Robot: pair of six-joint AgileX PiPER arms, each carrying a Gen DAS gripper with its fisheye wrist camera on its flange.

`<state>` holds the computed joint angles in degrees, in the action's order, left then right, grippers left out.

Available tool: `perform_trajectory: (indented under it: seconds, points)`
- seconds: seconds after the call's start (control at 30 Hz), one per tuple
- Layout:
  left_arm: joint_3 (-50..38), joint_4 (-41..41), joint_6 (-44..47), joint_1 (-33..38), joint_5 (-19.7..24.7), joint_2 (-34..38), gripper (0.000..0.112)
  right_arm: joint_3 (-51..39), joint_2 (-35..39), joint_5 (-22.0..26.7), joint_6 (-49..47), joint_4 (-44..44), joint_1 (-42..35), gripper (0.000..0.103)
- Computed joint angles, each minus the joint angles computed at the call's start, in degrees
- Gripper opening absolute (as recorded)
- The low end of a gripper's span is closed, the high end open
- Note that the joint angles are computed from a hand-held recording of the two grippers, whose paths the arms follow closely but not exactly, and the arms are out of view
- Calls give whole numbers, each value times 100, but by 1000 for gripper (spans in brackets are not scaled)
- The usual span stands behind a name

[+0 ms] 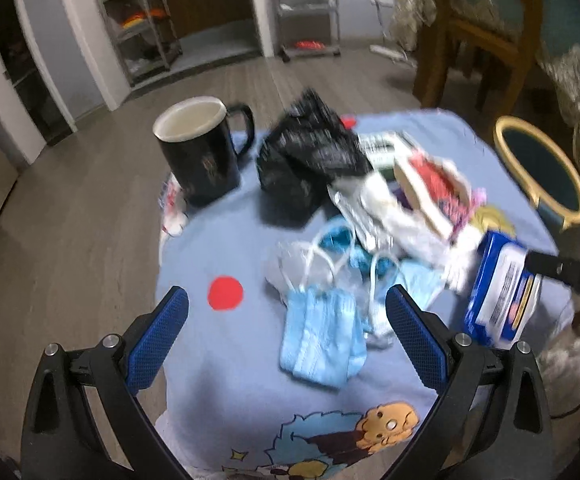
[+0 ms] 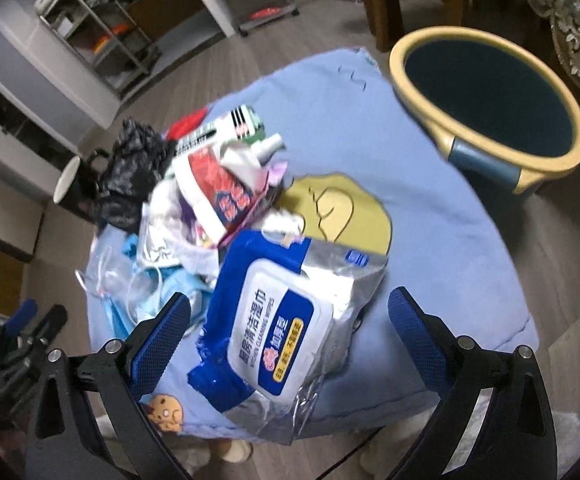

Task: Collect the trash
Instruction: 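Grasp the blue face masks with the left gripper while the right gripper grasps the wet-wipes pack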

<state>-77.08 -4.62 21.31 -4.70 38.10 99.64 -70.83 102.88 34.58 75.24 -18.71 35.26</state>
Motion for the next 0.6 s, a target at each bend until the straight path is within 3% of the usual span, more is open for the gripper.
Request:
perform_trajectory:
  seconds: [0.17,0.27,0.5,0.57,0.6]
  points:
    - [18,-100,201,-8,142,358,97,-43,81,40,-177,216,-47,96]
    - [-180,-357,305,41,364,589,91,-63,138,17,-380,391,-74,95]
    - [-268,-70,82,-50,601,837,55,-387,498,218,-1049,823,-95,90]
    - [-243,-19,112,-77,607,831,41,-558,686,356,-1163,885,-95,81]
    - [-224,0,121,-98,591,819,32,-638,770,461,-1208,914,-98,69]
